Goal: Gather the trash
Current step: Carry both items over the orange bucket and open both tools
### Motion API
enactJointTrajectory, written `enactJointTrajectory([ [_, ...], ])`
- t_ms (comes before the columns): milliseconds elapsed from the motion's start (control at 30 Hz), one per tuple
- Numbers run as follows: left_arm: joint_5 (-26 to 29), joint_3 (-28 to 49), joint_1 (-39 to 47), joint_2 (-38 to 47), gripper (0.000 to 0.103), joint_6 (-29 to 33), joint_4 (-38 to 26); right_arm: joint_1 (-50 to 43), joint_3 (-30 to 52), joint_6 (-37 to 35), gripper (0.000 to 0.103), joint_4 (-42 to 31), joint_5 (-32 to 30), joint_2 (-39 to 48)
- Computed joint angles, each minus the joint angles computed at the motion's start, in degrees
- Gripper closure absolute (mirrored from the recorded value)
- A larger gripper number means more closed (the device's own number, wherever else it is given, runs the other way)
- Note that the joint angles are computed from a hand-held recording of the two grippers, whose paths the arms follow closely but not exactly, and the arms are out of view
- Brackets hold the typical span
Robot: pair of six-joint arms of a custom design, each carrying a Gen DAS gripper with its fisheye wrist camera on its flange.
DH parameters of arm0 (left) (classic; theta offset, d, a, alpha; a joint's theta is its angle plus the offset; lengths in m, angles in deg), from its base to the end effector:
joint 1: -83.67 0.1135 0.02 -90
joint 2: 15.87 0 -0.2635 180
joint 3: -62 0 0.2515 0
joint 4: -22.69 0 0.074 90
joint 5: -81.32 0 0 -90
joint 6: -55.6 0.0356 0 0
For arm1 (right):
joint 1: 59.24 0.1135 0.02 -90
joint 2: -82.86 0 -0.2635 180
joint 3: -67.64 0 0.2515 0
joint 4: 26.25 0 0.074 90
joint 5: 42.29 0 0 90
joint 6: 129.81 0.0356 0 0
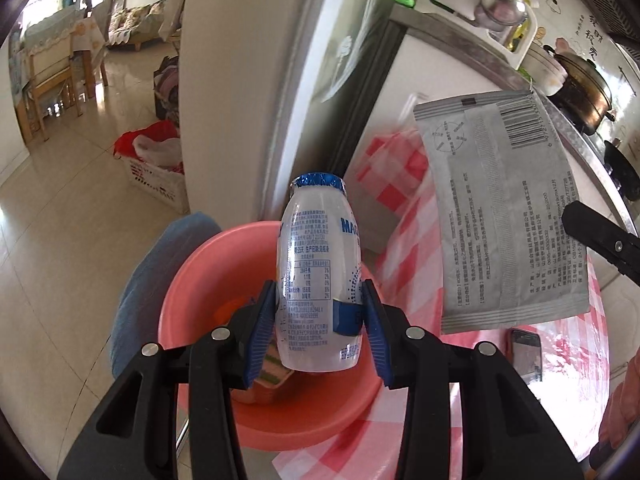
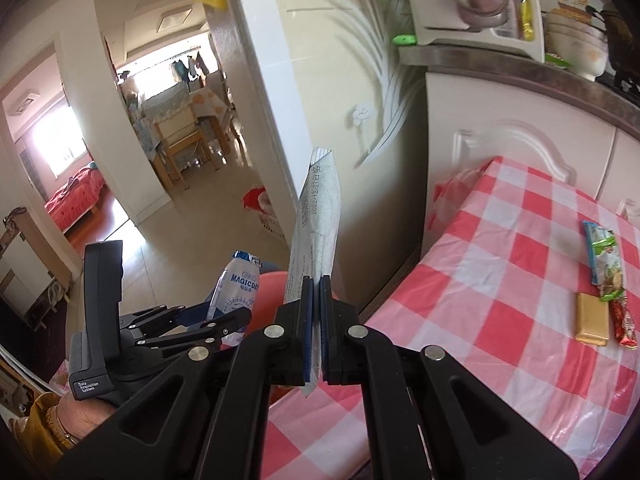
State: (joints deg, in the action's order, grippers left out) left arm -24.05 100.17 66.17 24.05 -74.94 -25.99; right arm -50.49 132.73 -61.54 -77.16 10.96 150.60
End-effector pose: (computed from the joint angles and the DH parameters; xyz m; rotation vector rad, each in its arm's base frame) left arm 0.1347 -0.0326 0.1914 -0.5960 2.3385 -0.1362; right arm 0.2264 0.0564 0.2633 -0.8690 2.2085 0.6909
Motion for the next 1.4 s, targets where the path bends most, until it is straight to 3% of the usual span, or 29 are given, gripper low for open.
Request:
enactJointTrajectory([
  [200,3.38,-3.38,5.34,-2.36,0.059,1.98,0.32,4.48,-1.42,1.79,0.099,1.76,2.37,2.63],
  [533,7.07,-6.63,8.47,1.21,0.059,3.88,6.19,7.9,-1.56,3.29,0.099,1.85,4.14,7.93],
  [1300,9.87,-9.7,13.49,5.44,0.059,7.4,9.13,13.48,-5.18,4.36,0.096,4.01,7.03,9.64],
  [1367,8.28,-9.45,12.95,6.89,0.043,7.46,8.7,13.29,-5.91,4.46,0.092,4.52,6.84,8.79],
  [1400,6.57,-9.25,12.09,7.32,0.026,7.15,8.19,12.36,-5.86,4.19,0.088,3.92,5.27,8.79],
])
